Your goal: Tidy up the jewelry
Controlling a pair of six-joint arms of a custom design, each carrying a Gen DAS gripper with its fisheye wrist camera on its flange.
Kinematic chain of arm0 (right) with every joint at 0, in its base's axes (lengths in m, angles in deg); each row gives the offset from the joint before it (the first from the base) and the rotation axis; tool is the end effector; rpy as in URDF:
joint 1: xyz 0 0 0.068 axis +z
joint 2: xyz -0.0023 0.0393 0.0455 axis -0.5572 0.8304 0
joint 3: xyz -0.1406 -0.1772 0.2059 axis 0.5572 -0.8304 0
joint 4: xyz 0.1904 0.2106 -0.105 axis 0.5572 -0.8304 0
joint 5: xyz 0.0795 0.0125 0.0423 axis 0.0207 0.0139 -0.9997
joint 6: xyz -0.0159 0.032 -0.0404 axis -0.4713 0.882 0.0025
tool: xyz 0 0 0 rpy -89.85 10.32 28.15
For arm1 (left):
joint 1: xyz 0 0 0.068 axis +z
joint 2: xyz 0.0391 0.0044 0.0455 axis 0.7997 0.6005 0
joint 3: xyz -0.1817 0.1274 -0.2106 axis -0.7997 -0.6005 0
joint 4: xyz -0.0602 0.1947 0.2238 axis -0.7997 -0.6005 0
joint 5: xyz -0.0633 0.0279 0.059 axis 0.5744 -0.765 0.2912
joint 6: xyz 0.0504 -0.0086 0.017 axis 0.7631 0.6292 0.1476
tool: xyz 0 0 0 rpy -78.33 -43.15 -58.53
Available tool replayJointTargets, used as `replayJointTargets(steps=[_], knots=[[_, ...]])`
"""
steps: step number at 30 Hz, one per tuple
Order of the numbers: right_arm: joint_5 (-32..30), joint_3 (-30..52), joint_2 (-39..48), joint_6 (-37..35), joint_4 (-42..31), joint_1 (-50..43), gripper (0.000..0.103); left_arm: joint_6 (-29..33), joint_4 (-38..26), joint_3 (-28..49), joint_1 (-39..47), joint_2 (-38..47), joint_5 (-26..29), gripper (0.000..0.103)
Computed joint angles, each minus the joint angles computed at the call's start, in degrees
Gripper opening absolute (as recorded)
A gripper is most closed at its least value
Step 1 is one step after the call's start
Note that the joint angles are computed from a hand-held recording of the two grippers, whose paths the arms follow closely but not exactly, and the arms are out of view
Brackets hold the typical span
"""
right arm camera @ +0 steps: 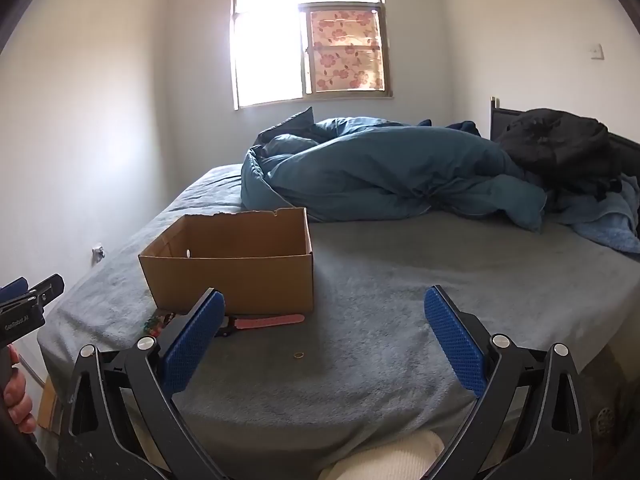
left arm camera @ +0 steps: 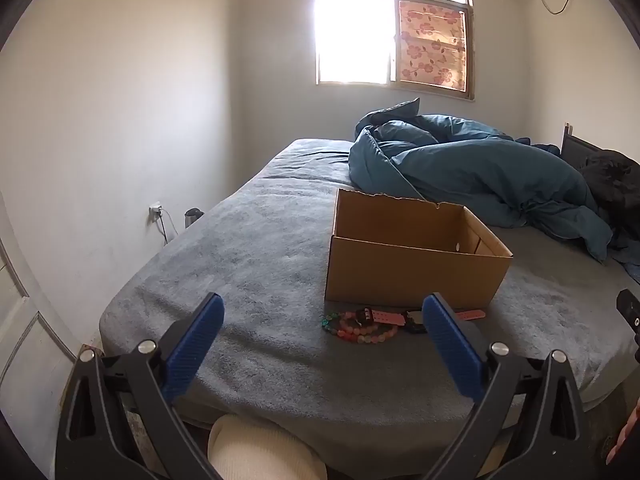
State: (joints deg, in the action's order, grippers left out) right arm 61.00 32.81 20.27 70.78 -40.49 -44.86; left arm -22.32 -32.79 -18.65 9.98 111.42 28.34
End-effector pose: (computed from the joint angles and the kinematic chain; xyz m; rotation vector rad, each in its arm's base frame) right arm 0.2740 -0.0390 0.2909 -0.1914 1.9901 0.2058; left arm 0.2013 -0.1497 0.3105 -0.4220 2.0633 0.2582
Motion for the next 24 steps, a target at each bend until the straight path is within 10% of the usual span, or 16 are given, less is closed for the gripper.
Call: replayJointTargets(steps=[24], knots=[[0.26,0.11,-0.08,0.06,-0.13,0.56,0.095,-0.01,0.07,-0.12,0.02,-0.28,-0.11,0.097]])
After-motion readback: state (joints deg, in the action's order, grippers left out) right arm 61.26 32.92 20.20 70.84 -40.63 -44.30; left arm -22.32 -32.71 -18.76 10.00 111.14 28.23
